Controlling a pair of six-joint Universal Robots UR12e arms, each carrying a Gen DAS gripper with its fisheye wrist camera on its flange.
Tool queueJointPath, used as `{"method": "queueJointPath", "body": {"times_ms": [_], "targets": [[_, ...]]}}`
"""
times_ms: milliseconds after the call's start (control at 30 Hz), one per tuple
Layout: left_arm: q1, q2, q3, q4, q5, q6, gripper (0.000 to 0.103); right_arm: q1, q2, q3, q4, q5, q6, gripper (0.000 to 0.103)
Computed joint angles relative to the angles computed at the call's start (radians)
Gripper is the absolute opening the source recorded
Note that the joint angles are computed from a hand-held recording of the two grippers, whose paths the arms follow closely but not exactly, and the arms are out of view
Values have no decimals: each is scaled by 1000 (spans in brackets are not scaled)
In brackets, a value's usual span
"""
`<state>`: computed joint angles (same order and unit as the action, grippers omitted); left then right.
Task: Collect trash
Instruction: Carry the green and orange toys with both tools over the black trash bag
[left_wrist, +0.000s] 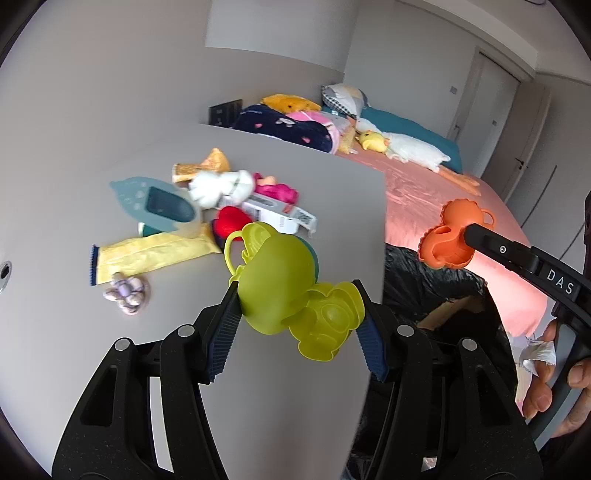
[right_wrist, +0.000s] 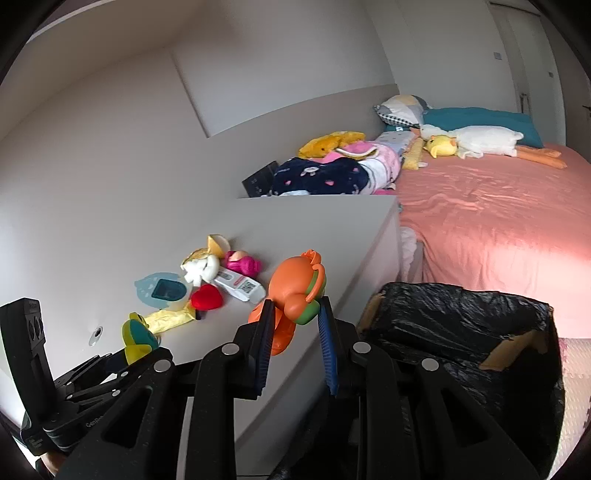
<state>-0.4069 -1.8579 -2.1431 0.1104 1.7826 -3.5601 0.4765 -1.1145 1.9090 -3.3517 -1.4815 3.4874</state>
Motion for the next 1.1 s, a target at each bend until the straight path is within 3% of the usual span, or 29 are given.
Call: {"method": "queueJointPath", "body": {"times_ms": [1100], "targets": [[-83,-109,180,-86,-144,138,57,-91,-91,147,-47,-141,88,25]]}}
